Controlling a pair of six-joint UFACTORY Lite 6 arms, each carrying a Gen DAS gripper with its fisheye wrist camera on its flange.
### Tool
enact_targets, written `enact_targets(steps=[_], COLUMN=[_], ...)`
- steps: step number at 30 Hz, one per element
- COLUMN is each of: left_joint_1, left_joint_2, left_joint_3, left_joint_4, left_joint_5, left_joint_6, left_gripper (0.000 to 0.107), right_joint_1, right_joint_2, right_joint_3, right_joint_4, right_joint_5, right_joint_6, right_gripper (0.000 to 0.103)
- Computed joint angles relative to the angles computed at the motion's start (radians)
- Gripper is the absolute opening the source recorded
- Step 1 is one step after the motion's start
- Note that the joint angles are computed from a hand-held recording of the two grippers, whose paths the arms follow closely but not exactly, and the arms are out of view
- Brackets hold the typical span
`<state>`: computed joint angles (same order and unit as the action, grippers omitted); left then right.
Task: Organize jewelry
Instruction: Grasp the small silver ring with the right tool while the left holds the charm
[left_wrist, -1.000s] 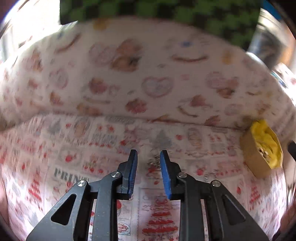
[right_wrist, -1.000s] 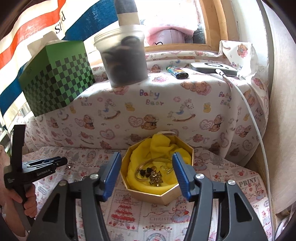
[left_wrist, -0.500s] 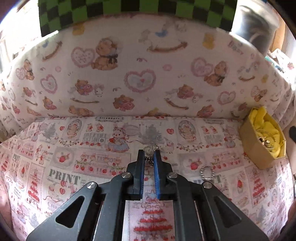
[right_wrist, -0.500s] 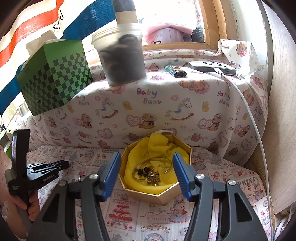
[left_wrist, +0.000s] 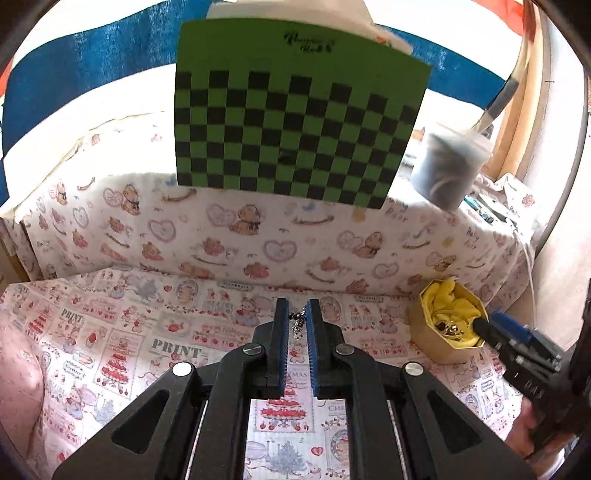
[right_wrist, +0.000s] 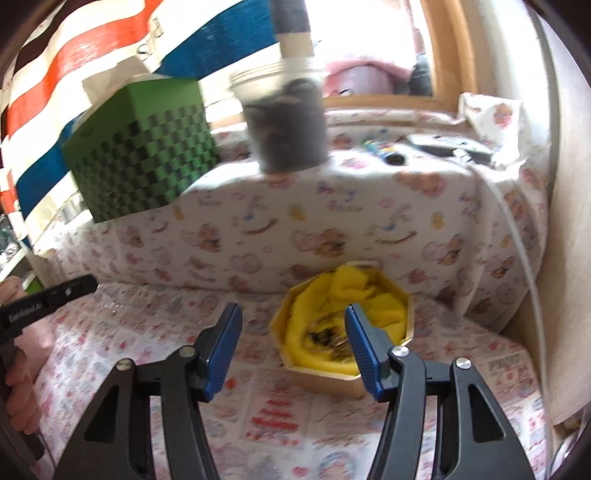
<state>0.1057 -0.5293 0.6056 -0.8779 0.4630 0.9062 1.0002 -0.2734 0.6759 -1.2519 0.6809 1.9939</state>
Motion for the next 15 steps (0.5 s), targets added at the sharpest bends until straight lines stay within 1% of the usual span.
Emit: enact_targets(steps=[2, 3, 5, 6, 7, 9, 10, 13, 15], left_joint_1=[0.041, 0.098, 0.122, 0.137, 0.146, 0.159, 0.158, 0.145, 0.145], left_joint_2=[0.053, 0.069, 0.118, 0.149, 0.169, 0.2, 0.21, 0.213, 0.217], left_joint_3=[0.027, 0.048, 0.065, 0.081, 0.095, 0.11, 0.115, 0.11, 0.113], left_joint_4=[-0.052, -0.058, -0.056, -0.063, -0.054, -0.035, -0.017, 0.027, 0.049], left_joint_5=[0.024, 0.061, 0.039, 0.04, 0.047, 0.054, 0.048, 0.002, -0.004], left_joint_6=[0.068, 0.1, 0.117, 0.131, 0.12, 0.103, 0.088, 0.049, 0.025], left_gripper=[0.008, 0.008, 0.008, 0.008, 0.008, 0.008, 0.008, 0.008, 0.008], right_joint_1=[0.016, 0.028, 0.055, 0.06, 0.056, 0.029, 0.012, -0.027, -0.044], right_joint_2=[0.038, 0.056, 0.111, 0.155, 0.186, 0.255, 0.291, 0.386, 0.453], right_joint_3=[0.034, 0.047, 0.087, 0.126, 0.155, 0.214, 0.243, 0.332, 0.407], right_joint_4=[0.023, 0.02, 0.031, 0.072, 0.113, 0.187, 0.216, 0.329, 0.4], right_joint_5=[-0.029, -0.03, -0.02, -0.013, -0.009, -0.031, -0.056, -0.085, -0.083], right_joint_6=[-0.017, -0.014, -0.026, -0.068, -0.107, -0.191, -0.226, -0.354, -0.442], right_gripper=[0.055, 0.055, 0.056, 0.056, 0.059, 0.06, 0.06, 0.06, 0.06])
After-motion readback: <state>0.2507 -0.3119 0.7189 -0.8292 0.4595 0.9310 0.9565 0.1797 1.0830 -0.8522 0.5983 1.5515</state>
